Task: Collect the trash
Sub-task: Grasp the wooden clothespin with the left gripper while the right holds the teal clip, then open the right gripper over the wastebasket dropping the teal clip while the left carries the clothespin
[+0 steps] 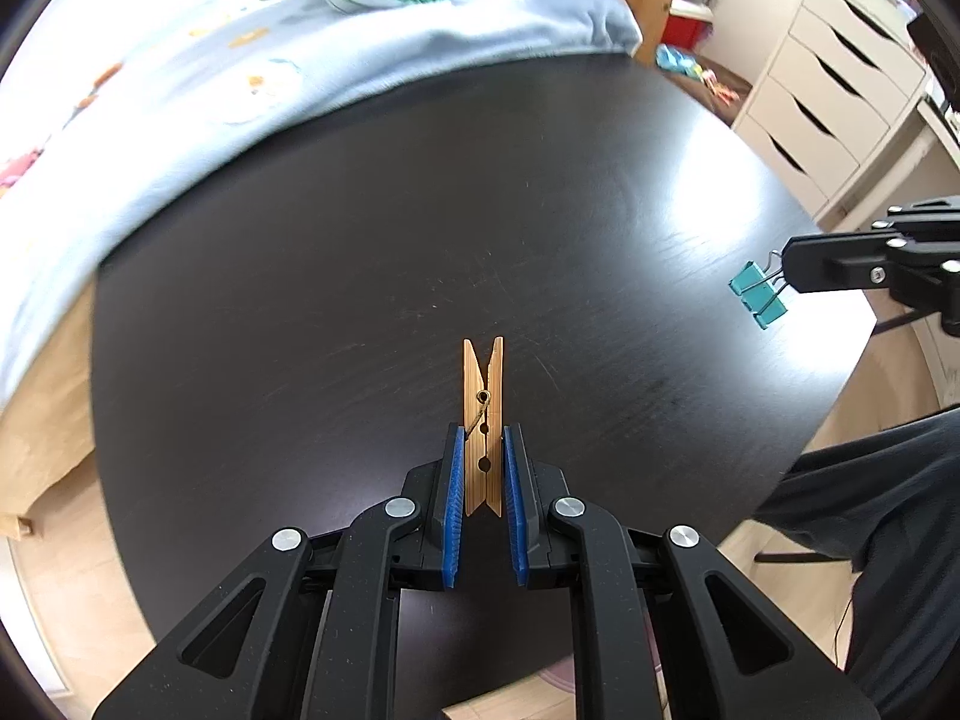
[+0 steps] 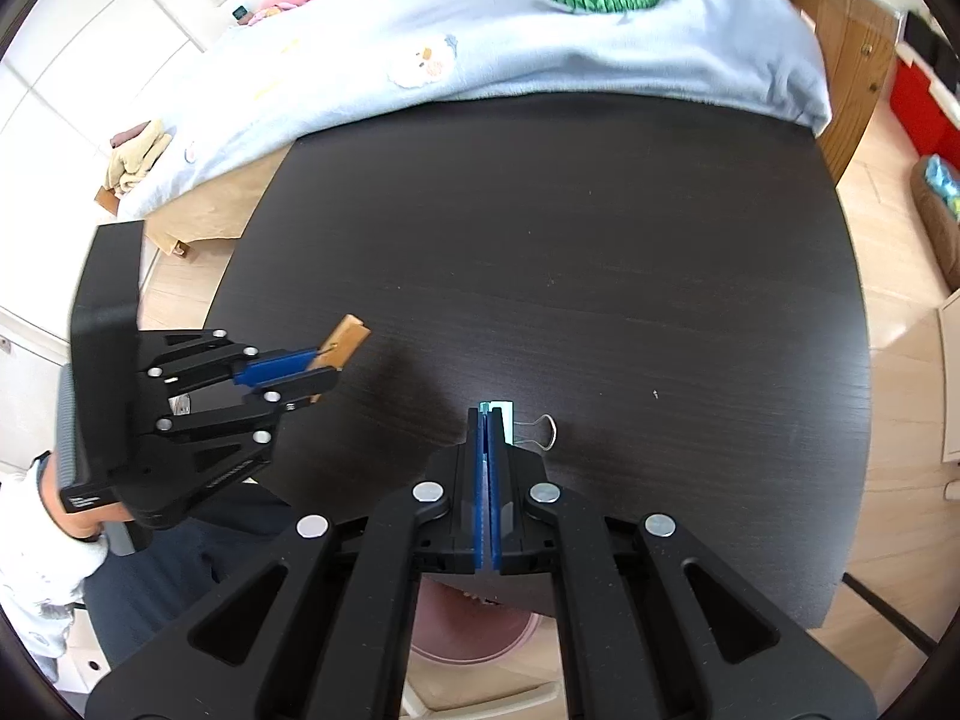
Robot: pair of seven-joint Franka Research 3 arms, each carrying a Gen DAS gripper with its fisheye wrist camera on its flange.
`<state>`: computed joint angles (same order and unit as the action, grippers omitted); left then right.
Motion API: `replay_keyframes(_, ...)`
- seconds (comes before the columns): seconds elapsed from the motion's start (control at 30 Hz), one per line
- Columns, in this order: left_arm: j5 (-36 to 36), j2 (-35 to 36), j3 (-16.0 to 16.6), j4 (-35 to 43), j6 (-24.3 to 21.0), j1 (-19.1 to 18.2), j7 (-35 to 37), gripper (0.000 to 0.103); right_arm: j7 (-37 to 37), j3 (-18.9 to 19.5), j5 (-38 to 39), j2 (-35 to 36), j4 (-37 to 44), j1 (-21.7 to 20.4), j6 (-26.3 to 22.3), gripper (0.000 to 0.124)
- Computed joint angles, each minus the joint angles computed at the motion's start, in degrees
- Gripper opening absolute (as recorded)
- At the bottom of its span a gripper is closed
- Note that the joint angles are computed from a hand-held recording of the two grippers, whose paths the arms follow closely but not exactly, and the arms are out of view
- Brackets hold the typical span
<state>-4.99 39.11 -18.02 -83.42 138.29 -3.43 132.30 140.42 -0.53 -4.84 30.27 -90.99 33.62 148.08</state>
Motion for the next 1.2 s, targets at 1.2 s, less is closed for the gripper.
replay_keyframes(1.2, -37.72, -34.50, 6.22, -38.89, 6.30, 2.23, 28.34, 0.013, 19.83, 4.08, -23.52, -11.15, -9.23, 9.82, -1.20, 0.001)
